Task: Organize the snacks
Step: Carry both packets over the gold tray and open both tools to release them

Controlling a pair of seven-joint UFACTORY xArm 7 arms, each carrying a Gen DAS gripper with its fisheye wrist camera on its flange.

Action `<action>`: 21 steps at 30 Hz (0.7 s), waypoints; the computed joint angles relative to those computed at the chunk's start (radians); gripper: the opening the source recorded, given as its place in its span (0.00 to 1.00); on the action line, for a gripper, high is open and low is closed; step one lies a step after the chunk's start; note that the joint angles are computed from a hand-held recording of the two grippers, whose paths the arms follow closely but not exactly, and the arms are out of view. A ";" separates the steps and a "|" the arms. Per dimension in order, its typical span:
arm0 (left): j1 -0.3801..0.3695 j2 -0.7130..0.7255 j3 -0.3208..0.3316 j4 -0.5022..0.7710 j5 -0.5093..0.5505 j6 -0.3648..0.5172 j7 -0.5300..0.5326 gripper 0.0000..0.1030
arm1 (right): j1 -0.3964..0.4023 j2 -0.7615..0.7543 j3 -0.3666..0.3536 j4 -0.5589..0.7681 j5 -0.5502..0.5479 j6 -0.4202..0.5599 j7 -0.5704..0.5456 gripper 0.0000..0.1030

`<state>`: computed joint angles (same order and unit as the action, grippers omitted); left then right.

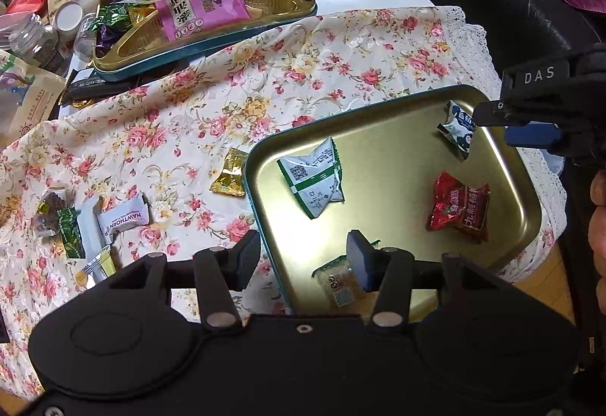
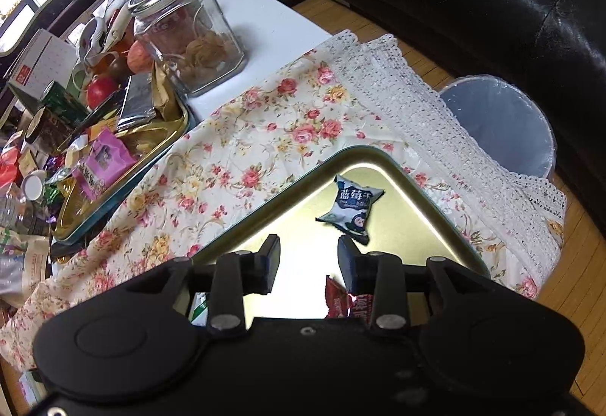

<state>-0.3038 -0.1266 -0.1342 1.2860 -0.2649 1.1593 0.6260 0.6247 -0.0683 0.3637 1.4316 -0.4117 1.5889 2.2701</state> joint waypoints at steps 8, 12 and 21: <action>0.008 0.007 0.001 0.005 0.018 -0.038 -0.036 0.55 | -0.005 0.012 -0.012 -0.014 0.032 -0.104 -0.048 0.35; 0.017 0.019 0.006 0.021 0.025 -0.078 -0.061 0.55 | -0.003 0.039 -0.019 0.006 0.035 -0.140 -0.079 0.35; 0.064 0.108 0.027 0.120 0.074 -0.113 -0.152 0.55 | 0.038 0.184 -0.061 0.174 -0.009 -0.169 -0.175 0.35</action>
<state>-0.2397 -0.0186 -0.1067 1.4062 -0.1914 1.0461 0.4739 0.6629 0.1160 0.3024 1.6052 -0.4208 1.4198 2.0954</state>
